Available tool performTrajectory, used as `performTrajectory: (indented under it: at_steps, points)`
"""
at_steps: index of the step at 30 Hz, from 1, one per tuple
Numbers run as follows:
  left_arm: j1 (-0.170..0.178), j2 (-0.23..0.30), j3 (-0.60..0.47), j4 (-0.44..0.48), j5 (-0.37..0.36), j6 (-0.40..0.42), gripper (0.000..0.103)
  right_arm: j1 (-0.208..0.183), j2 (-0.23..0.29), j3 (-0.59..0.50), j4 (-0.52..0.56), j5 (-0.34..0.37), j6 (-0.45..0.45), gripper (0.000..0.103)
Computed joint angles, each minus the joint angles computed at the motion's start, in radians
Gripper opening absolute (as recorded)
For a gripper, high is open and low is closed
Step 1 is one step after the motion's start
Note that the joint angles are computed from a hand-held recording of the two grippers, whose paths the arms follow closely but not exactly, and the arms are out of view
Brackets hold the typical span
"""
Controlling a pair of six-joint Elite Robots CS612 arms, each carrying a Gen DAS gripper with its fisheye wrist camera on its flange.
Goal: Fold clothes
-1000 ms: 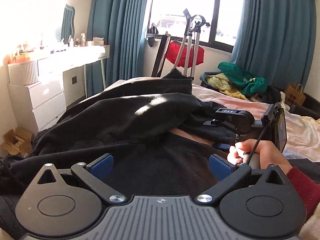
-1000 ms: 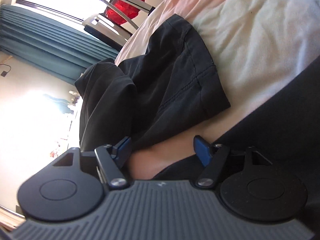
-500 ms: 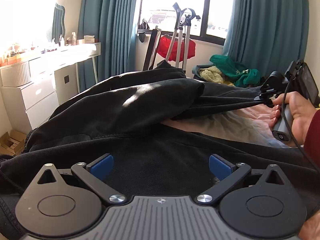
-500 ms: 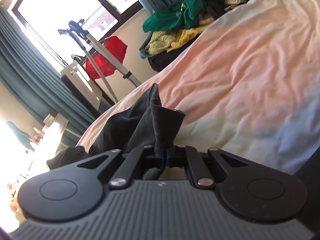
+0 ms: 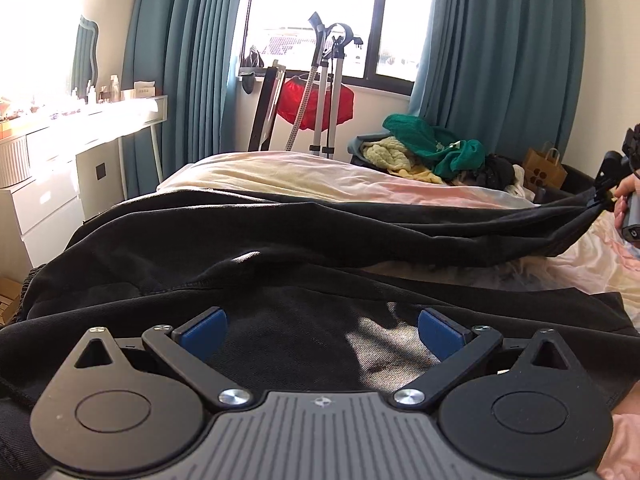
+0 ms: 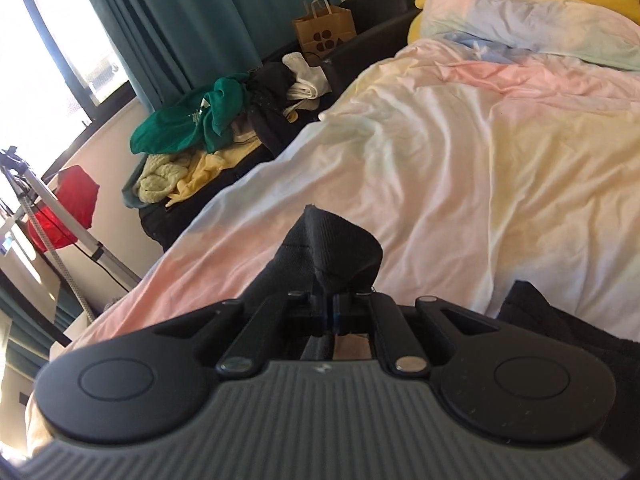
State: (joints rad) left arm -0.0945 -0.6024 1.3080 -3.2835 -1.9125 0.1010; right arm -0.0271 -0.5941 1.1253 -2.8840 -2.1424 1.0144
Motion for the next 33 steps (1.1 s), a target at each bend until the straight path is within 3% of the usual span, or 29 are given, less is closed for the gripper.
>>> performTrajectory:
  at_steps: [5, 7, 9, 11, 16, 19, 22, 25, 30, 33]
  points:
    - [0.004, 0.01, -0.021, 0.035, -0.022, -0.029, 0.103, 0.006, 0.048, -0.149, -0.114, -0.051, -0.248, 0.006]
    - [0.006, 0.014, -0.029, 0.046, -0.038, -0.042, 0.103, 0.005, 0.061, -0.172, -0.17, -0.067, -0.354, 0.006]
    - [0.005, 0.015, -0.031, 0.06, -0.042, -0.037, 0.103, -0.003, 0.054, -0.14, -0.182, -0.066, -0.385, 0.006]
    - [0.003, 0.016, -0.033, 0.075, -0.045, -0.033, 0.103, -0.015, 0.039, -0.076, -0.193, -0.051, -0.345, 0.006]
    - [0.001, 0.017, -0.032, 0.099, -0.058, -0.015, 0.103, -0.05, 0.002, 0.139, -0.138, 0.053, -0.115, 0.006]
    - [-0.004, 0.017, -0.024, 0.093, -0.047, 0.011, 0.103, -0.059, 0.01, 0.232, -0.19, 0.126, -0.021, 0.006]
    - [-0.011, 0.015, -0.019, 0.087, -0.036, 0.029, 0.103, -0.052, 0.027, 0.261, -0.315, 0.12, -0.036, 0.006]
    - [-0.015, 0.016, -0.019, 0.083, -0.037, 0.04, 0.103, -0.057, 0.015, 0.268, -0.313, 0.138, -0.025, 0.007]
    - [-0.021, 0.009, -0.01, 0.082, -0.037, 0.049, 0.103, -0.045, -0.024, 0.303, -0.291, 0.109, -0.021, 0.018]
    - [-0.027, -0.002, 0.014, 0.057, -0.018, 0.075, 0.103, -0.037, -0.056, 0.369, -0.389, 0.133, -0.037, 0.019]
